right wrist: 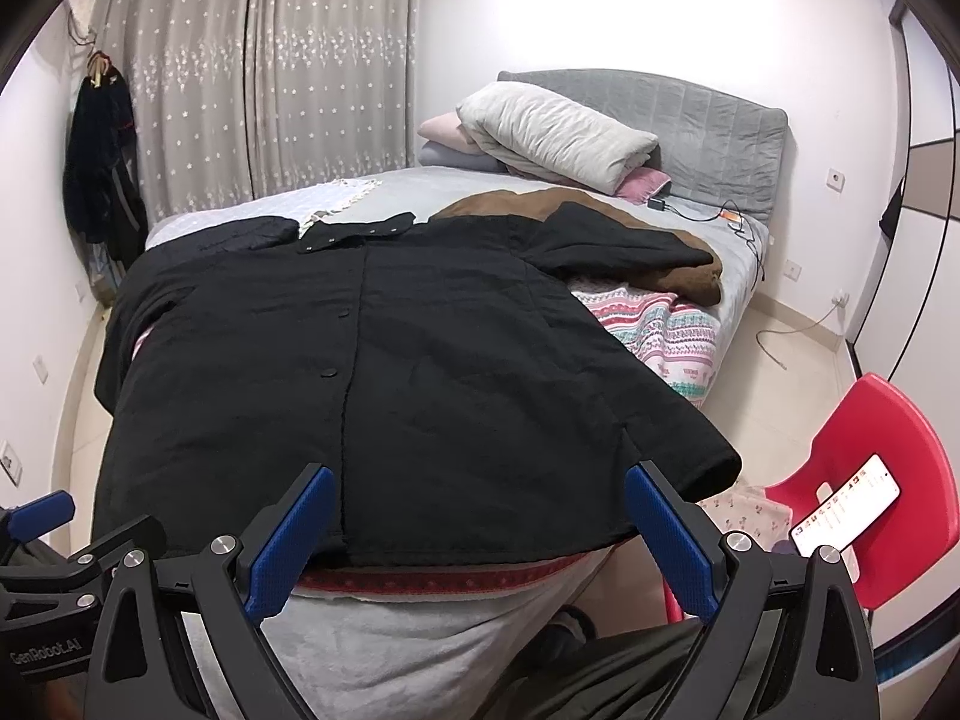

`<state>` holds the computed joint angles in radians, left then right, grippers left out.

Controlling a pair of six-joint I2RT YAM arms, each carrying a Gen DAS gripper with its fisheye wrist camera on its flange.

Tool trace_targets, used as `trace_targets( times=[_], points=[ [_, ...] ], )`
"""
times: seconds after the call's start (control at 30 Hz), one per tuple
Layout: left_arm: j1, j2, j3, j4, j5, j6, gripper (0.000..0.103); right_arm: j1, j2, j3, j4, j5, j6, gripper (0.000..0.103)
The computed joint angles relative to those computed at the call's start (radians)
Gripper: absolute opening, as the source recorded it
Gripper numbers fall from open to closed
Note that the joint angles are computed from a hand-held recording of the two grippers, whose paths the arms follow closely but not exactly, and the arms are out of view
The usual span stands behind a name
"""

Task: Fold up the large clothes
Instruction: 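Grasp the black jacket's sleeve with the right gripper and lift it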

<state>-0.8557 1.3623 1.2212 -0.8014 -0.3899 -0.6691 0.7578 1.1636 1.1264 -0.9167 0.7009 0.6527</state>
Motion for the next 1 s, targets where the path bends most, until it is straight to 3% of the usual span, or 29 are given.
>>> trace_targets(
  times=[0.17,0.3,0.4,0.57,0.73,0.8,0.9,0.93,1.0],
  points=[
    [0.048,0.012,0.017,0.000,0.033,0.051,0.102,-0.044,0.005,0.002,0.042,-0.045,-0.070,0.098],
    [0.132,0.020,0.046,0.005,0.052,0.110,0.102,-0.251,0.009,0.037,0.113,-0.252,-0.202,0.098],
    [0.196,0.064,0.110,0.005,0.039,0.174,0.102,-0.370,0.066,0.109,0.130,-0.277,-0.292,0.098],
    [0.314,0.176,0.261,0.056,0.085,0.293,0.102,-0.602,0.233,0.312,0.143,-0.503,-0.417,0.103],
    [0.430,0.414,0.535,0.026,0.184,0.341,0.102,-0.847,0.528,0.609,0.103,-0.888,-0.334,0.103],
    [0.478,0.493,0.631,0.005,0.272,0.325,0.102,-0.909,0.649,0.725,0.070,-0.962,-0.298,0.103],
    [0.579,0.613,0.743,0.040,0.566,0.280,0.102,-1.009,0.820,0.878,0.048,-1.061,-0.221,0.103],
    [0.597,0.686,0.829,0.002,0.610,0.310,0.102,-1.050,0.885,0.932,0.053,-1.116,-0.177,0.103],
    [0.602,0.752,0.890,-0.021,0.585,0.334,0.102,-1.102,0.972,0.999,0.077,-1.191,-0.094,0.103]
  ],
)
